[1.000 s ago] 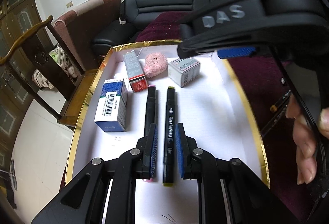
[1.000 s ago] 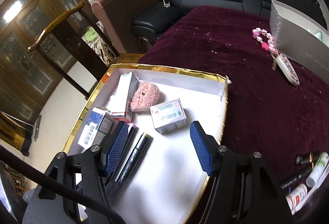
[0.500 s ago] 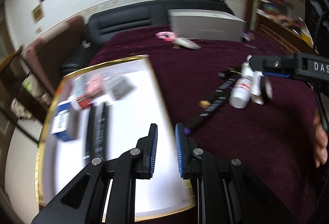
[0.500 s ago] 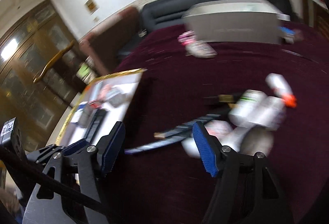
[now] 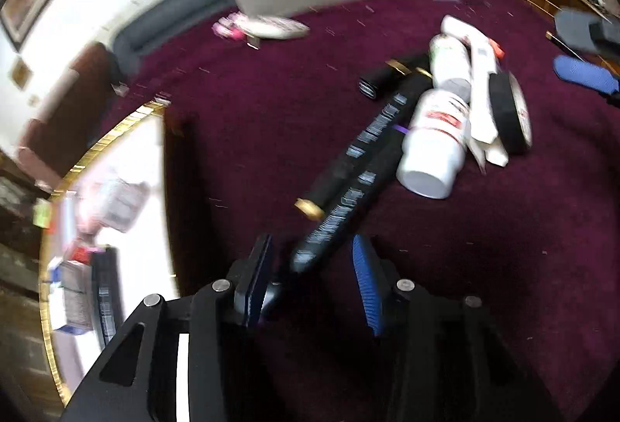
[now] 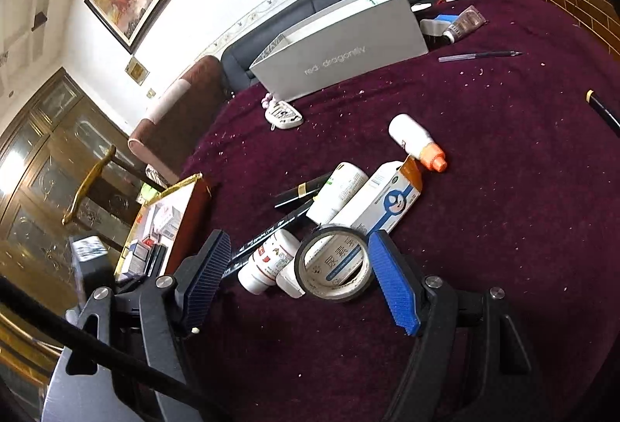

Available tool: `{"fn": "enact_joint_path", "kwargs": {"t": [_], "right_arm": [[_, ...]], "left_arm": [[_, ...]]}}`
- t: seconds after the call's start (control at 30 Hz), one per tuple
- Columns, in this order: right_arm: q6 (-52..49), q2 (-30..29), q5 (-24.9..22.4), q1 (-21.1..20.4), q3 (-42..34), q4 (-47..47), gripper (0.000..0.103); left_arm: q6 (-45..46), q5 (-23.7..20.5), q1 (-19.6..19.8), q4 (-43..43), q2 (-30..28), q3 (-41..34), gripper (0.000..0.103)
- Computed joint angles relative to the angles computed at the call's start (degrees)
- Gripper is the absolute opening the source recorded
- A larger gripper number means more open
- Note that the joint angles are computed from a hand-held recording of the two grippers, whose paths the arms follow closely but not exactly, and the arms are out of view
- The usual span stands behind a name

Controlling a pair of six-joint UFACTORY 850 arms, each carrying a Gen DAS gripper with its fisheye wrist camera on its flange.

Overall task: Organize objects
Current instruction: 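Grasp the black tape roll with right tool while left tool grasps a purple-capped black marker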

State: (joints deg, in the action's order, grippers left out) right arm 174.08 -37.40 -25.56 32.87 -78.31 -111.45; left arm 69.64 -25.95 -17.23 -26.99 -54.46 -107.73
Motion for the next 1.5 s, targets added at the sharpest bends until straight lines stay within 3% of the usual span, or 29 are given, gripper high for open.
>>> {"fn": "enact_joint_path", "kwargs": {"t": [0.03,0.1,0.2,0.3,0.47,0.53,0.57,0.63,0.67,0.7,0.73,0.77,0.87,1.03,1.27,1.5], "right_arm": [[0.7,0.5,-0.2,0.0,0.8,-0.4,0.074],[2.3,1.4,-0.7,0.0,2.7,-1.1,0.074],[-2.5,0.7,0.4,-0.3,1.8,4.6,0.074],[-10.7,-0.6,2.1,-0.6,0.0,12.3,0.074],[-25.0,-3.5,2.3,-0.7,-3.9,25.2,0.074],[-30.5,-4.7,2.8,-1.0,-5.3,29.7,0.077],[-30.9,-4.9,2.8,-1.1,-5.6,30.1,0.077],[-30.8,-5.6,2.4,-1.2,-6.1,29.4,0.077],[-30.6,-5.9,2.7,-1.3,-6.3,28.8,0.074],[-30.2,-6.0,4.2,-1.5,-6.3,28.1,0.058],[-29.7,-6.1,5.9,-1.7,-6.3,27.5,0.058],[-31.5,-6.2,5.2,-1.4,-6.7,29.2,0.058],[-41.5,-6.6,-1.2,0.2,-8.5,37.3,0.058],[-30.1,-3.6,-4.8,1.6,-4.9,27.8,0.058],[-24.3,-2.7,-5.5,2.3,-4.4,21.0,0.058],[-23.1,-2.9,-4.4,2.3,-4.8,19.2,0.058]], "left_arm": [[1.5,-0.8,0.0,-1.8,0.2,0.3,0.036],[3.4,-1.3,0.0,-4.1,1.1,2.2,0.019],[8.8,-2.5,0.1,-9.8,3.9,7.1,0.011],[15.6,-0.4,-0.2,-15.6,6.7,12.3,0.011],[16.1,2.6,-0.9,-18.2,6.4,12.4,0.012],[14.0,2.7,-1.1,-17.4,5.5,10.9,0.018],[14.2,3.6,-1.2,-18.1,5.2,10.6,0.027],[16.3,2.0,-0.7,-21.9,3.8,8.8,0.030],[15.7,0.1,-0.2,-22.5,3.2,7.8,0.030],[14.5,-2.0,0.3,-22.6,2.5,6.6,0.027],[14.6,-3.8,0.7,-23.6,2.1,6.0,0.023],[16.8,-3.3,0.8,-25.9,2.4,6.7,0.013],[19.0,-4.2,1.4,-28.8,2.7,7.4,0.011],[25.0,-3.3,2.3,-36.6,4.1,9.4,0.011],[36.8,-3.1,3.0,-51.9,5.6,12.0,0.011],[39.3,-3.0,3.0,-54.5,5.4,12.0,0.011]]}}
